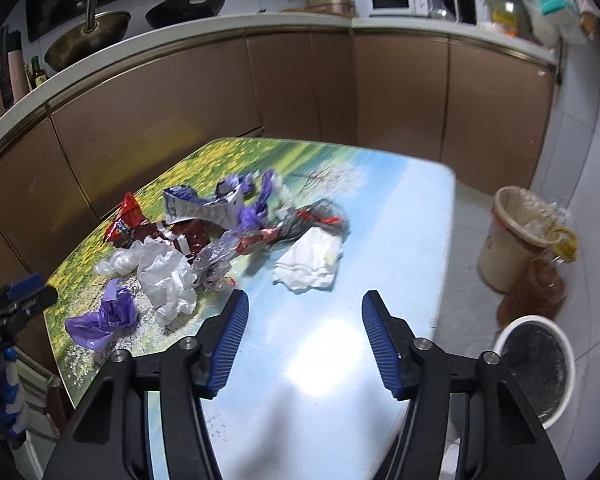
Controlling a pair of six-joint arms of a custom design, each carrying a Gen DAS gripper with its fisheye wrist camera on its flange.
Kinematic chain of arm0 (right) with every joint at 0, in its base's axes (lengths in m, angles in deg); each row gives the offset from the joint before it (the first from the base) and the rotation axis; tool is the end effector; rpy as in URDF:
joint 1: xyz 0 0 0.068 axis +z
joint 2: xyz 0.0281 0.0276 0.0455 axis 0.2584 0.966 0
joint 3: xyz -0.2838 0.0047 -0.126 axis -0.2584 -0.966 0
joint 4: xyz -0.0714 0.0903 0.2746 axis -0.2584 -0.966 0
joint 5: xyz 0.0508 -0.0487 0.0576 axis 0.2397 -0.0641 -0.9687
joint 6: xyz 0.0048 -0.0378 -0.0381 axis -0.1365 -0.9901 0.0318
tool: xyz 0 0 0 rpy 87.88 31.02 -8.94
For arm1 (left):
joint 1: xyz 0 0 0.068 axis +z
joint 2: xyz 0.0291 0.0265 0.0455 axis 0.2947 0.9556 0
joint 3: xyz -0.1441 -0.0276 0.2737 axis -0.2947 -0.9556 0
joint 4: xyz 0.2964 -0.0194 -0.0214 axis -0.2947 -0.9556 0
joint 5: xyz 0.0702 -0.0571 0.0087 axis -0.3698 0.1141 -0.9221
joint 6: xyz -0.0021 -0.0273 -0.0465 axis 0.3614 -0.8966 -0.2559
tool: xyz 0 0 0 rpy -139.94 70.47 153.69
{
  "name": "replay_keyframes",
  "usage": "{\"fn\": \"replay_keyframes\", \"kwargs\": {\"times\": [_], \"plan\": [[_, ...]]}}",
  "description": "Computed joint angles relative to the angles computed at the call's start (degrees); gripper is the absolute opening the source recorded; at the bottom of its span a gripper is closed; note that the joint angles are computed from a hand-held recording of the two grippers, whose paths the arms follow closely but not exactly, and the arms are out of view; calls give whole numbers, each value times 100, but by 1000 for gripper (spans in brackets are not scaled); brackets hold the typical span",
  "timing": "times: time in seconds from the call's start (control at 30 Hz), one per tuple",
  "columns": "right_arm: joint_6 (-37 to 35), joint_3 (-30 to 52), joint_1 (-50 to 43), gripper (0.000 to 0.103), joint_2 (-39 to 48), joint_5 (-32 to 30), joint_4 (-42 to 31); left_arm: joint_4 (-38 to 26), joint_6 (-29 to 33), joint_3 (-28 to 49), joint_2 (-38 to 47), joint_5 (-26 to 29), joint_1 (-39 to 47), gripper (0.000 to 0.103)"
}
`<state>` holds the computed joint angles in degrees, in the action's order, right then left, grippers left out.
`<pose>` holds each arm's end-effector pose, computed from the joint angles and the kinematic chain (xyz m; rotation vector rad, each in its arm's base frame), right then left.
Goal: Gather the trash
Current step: 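Grasp the purple bag with the left tool while the right tool grasps the white tissue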
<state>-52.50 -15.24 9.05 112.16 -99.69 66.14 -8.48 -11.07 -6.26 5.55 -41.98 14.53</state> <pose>0.3544 -0.0264 0.2437 -0.1774 2.3494 0.2389 0.2754 -0.0167 0.2436 -0.0194 2.3257 -0.2141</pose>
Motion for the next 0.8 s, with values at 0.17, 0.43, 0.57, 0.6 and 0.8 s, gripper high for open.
{"fn": "replay_keyframes", "kwargs": {"times": [0.17, 0.43, 0.57, 0.6, 0.8], "plan": [[53, 470, 76, 55, 604, -79, -147, 84, -22, 121, 521, 281, -53, 85], [30, 1585, 233, 55, 1714, 55, -454, 270, -116, 580, 1481, 274, -249, 75], [18, 2069, 304, 55, 2218, 183, -641, 259, -108, 663, 1724, 307, -262, 62], [39, 2175, 320, 53, 2335, 214, -693, 247, -101, 672, 1767, 305, -264, 58], [-58, 2204, 436, 32, 2543, 527, -578, 286, -135, 618, 1747, 313, -296, 50]]}}
